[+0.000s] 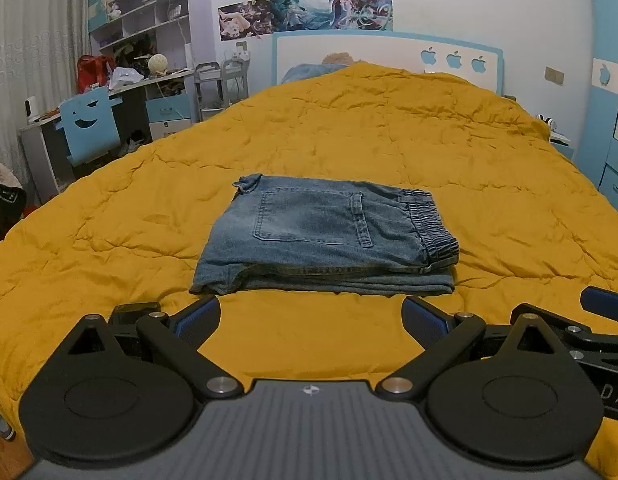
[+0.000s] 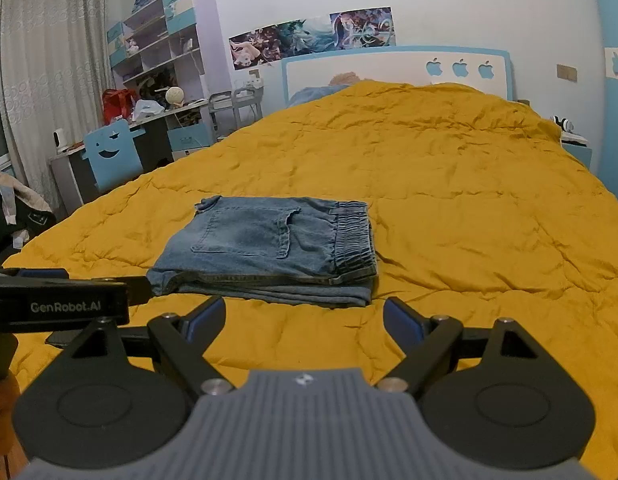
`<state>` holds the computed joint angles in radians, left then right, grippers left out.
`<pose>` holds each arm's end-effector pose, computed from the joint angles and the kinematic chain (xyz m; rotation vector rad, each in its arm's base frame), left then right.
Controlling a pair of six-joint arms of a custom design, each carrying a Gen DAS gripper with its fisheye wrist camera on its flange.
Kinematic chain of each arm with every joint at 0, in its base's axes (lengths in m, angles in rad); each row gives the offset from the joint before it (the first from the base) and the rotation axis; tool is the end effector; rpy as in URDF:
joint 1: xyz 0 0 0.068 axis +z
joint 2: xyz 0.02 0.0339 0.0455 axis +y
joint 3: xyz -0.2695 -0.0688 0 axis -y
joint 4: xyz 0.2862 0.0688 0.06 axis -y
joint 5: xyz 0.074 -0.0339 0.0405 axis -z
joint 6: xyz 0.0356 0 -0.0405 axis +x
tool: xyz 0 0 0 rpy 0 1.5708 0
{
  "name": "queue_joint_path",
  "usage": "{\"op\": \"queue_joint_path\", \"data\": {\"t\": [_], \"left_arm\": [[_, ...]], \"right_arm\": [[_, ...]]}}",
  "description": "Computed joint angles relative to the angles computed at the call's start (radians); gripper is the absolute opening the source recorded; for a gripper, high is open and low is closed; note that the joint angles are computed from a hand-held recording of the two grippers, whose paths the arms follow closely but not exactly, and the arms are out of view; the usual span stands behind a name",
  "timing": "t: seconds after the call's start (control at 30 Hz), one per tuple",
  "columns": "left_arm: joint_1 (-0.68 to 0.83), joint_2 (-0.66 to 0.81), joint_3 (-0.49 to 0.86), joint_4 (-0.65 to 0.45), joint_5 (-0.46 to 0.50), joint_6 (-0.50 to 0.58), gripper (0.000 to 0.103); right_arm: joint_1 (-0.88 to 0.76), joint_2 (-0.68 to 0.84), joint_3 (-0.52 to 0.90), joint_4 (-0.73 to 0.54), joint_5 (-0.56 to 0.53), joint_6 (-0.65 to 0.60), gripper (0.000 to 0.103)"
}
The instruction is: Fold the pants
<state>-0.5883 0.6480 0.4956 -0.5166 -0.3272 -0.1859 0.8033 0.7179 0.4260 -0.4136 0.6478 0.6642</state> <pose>0.1574 -0.0913 0.2252 0.2664 2.1831 -0.0656 0.1448 0.1192 0.1995 0.1782 2.1092 0.1254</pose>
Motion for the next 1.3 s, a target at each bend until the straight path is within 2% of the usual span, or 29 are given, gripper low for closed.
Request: {"op": "queue_joint_path", "data": {"t": [1.3], "left_arm": [[0.024, 0.017, 0.013, 0.007, 0.017, 0.027, 0.103]], "right_arm": [[-0.007, -0.008, 0.007, -0.006, -0.015, -0.019, 0.082]]}}
